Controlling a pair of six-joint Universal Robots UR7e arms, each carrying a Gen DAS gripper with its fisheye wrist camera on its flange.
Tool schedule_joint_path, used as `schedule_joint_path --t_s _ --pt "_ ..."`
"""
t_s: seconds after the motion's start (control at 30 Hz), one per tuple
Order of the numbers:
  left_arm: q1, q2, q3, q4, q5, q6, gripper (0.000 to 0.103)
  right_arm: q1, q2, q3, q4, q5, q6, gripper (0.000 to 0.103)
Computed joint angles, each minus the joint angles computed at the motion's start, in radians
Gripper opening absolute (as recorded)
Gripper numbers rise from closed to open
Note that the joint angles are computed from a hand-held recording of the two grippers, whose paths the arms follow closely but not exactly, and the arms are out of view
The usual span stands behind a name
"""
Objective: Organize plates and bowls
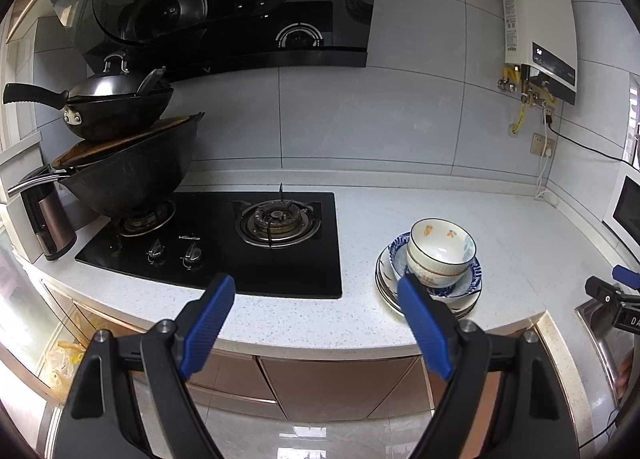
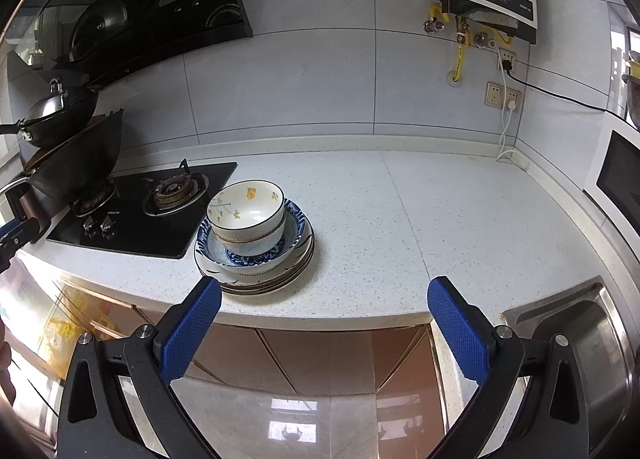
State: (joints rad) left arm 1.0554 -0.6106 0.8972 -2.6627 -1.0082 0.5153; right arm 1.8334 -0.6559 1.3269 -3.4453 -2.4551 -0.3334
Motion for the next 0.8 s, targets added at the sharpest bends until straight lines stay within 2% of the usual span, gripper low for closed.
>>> schedule_joint_path --t_s 0.23,0.5,0.8 --pt "0.007 0.016 -0.05 0.034 -0.01 -0.006 0.083 0.003 0.011 -0.022 -0.007 -0.011 -0.001 0.102" --pt "0.004 0.01 -0.039 0.048 0.016 -0.033 0.083 -0.005 0.005 -0.023 0.015 0.014 -0.014 0.102" --pt "0.007 0.048 -0.113 0.173 0.032 -0.129 0.083 -0.015 -0.001 -0.021 0.047 0.027 -0.007 0.102"
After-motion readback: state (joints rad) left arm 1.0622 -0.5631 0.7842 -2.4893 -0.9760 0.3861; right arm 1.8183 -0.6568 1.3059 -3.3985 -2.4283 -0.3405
